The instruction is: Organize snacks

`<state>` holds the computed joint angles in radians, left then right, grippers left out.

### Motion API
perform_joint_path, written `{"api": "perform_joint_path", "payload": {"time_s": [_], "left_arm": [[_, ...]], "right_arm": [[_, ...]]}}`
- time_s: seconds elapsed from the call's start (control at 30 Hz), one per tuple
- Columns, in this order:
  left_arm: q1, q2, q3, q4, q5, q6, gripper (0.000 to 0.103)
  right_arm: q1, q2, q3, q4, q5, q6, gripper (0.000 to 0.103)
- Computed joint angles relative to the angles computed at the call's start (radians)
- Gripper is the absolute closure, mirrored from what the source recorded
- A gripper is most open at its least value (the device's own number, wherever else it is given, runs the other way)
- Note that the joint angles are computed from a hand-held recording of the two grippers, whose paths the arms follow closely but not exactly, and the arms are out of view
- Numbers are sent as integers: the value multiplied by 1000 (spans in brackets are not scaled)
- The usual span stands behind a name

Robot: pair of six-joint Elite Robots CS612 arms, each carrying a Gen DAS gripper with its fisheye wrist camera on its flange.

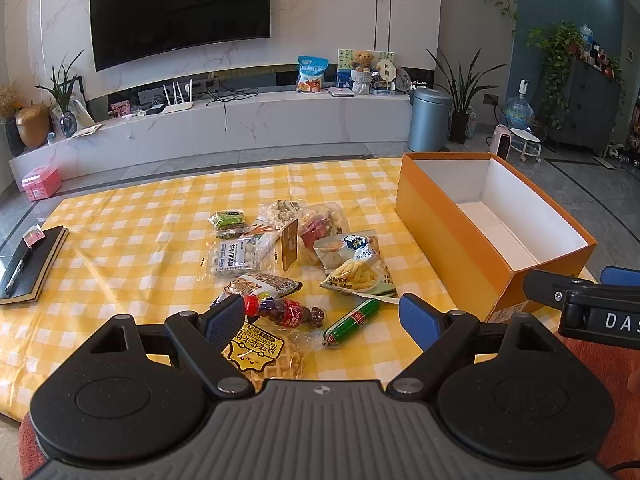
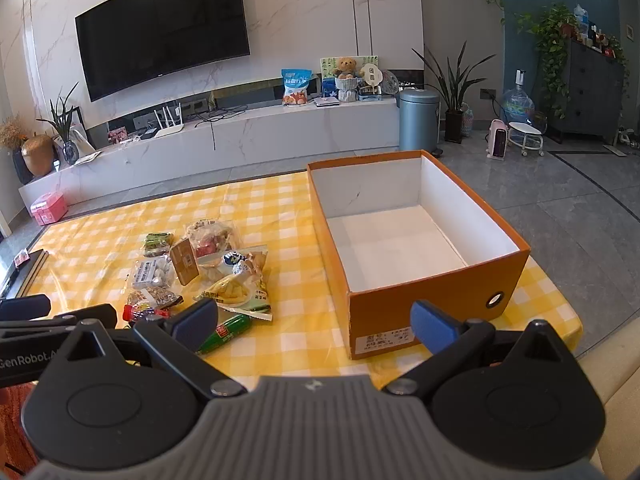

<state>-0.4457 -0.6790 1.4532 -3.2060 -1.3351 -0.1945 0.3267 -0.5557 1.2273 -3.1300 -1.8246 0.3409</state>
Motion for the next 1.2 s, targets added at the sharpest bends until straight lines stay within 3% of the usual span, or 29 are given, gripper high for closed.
{"api": "perform_joint_path", "payload": {"time_s": [1.2], "left_arm": [[-5, 3, 6, 0, -8, -16, 1]], "right_arm": [[0, 0, 0, 11, -2, 3, 3]]}}
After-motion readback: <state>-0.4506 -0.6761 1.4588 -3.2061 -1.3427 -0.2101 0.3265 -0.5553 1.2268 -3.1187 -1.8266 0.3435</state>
